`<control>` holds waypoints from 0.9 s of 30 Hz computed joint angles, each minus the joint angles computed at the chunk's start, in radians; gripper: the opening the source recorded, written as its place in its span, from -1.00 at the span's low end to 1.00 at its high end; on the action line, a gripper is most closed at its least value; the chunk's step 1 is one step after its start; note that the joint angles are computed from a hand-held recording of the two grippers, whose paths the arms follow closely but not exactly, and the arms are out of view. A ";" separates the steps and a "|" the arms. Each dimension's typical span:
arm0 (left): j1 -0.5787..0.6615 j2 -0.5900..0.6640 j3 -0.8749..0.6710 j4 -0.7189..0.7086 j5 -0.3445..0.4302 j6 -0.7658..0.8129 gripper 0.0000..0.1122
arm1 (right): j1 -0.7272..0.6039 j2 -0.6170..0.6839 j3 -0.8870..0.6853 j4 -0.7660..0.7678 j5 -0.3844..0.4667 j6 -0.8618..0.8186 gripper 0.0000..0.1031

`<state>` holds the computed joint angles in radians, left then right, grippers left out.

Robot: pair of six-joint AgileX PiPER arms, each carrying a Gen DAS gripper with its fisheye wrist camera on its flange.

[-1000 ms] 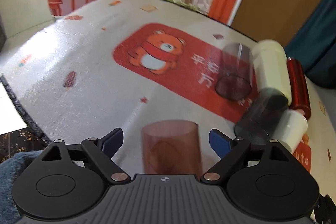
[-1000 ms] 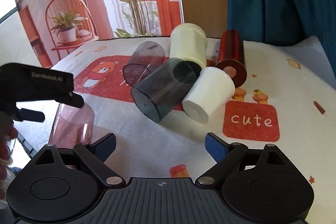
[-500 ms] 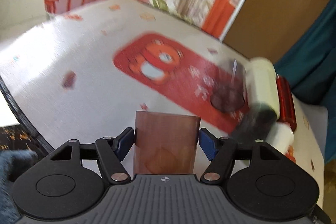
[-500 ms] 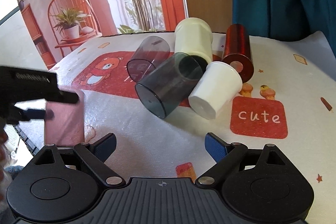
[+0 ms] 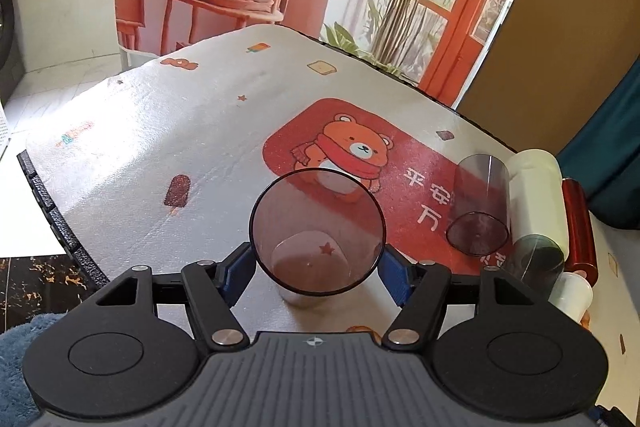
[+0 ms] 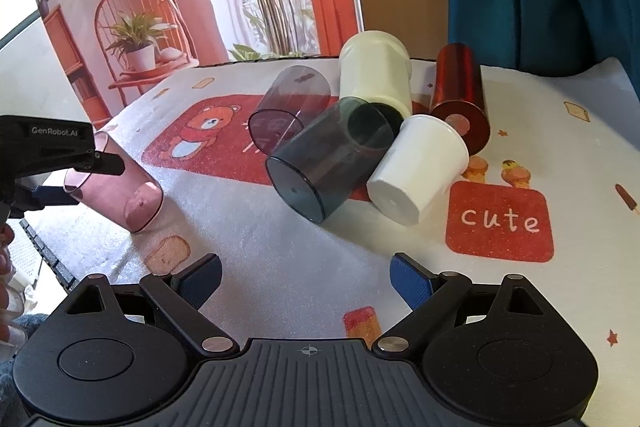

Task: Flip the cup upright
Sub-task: 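Lower the brown cup upright onto the table with the left tool and open it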

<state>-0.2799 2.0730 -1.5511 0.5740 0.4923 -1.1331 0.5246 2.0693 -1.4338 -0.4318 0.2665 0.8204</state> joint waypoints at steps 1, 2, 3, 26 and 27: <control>0.005 0.001 0.003 -0.017 -0.014 0.016 0.27 | 0.002 0.000 -0.001 0.000 0.001 -0.003 0.73; 0.013 0.002 -0.002 -0.060 -0.027 0.059 0.36 | 0.005 -0.001 -0.002 -0.001 0.004 -0.003 0.73; 0.013 -0.005 0.011 -0.067 -0.038 0.061 0.49 | 0.008 -0.002 -0.004 -0.001 0.008 -0.005 0.73; -0.070 -0.409 0.360 0.069 0.104 0.173 0.83 | 0.063 -0.258 0.096 -0.136 0.147 0.087 0.99; -0.087 -0.444 0.387 0.096 0.115 0.151 0.83 | 0.068 -0.278 0.104 -0.138 0.158 0.094 0.99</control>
